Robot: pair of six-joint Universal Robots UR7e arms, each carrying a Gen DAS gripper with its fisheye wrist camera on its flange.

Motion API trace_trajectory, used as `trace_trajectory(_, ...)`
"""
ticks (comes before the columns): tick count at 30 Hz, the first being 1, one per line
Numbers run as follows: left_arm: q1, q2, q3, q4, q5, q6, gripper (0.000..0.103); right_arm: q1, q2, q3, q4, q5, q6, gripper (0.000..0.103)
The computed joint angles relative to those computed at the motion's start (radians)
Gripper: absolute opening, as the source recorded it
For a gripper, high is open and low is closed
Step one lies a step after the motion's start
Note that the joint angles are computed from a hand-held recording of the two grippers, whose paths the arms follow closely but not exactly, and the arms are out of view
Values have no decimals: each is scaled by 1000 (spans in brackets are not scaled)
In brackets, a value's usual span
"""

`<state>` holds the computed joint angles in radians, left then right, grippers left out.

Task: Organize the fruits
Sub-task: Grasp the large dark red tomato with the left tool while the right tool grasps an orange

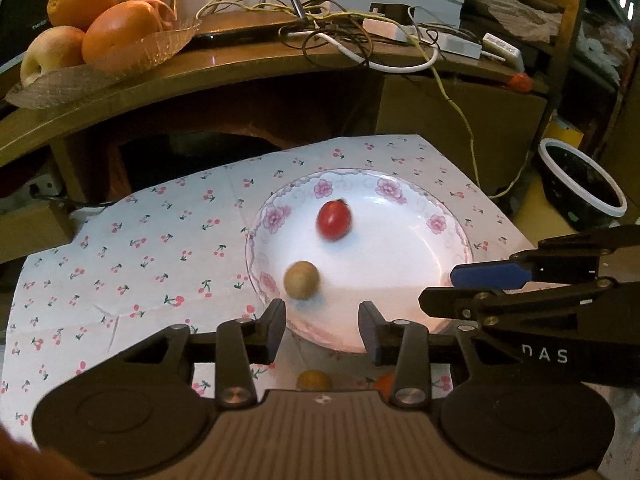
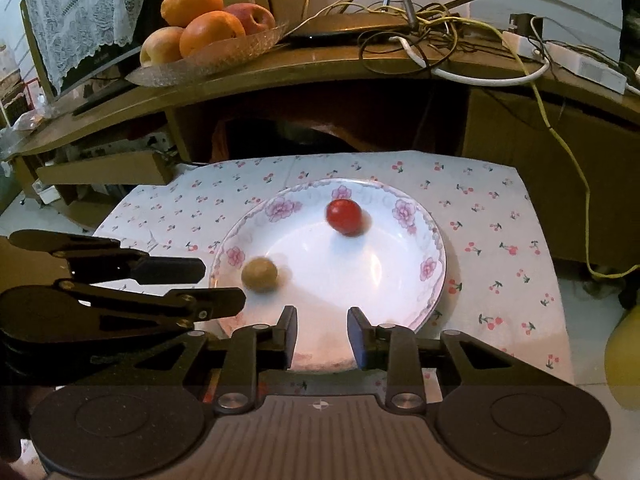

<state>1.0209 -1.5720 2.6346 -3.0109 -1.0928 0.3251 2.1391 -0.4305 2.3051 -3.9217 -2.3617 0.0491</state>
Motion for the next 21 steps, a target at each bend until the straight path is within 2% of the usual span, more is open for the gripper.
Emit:
trace_trajectory(13,-8,-81,27,73,8,5,47,13,-15,30,28,21,38,34)
trace_trajectory(21,30,-167,32,147,6,23,48,20,-16,40,43,38,57,34)
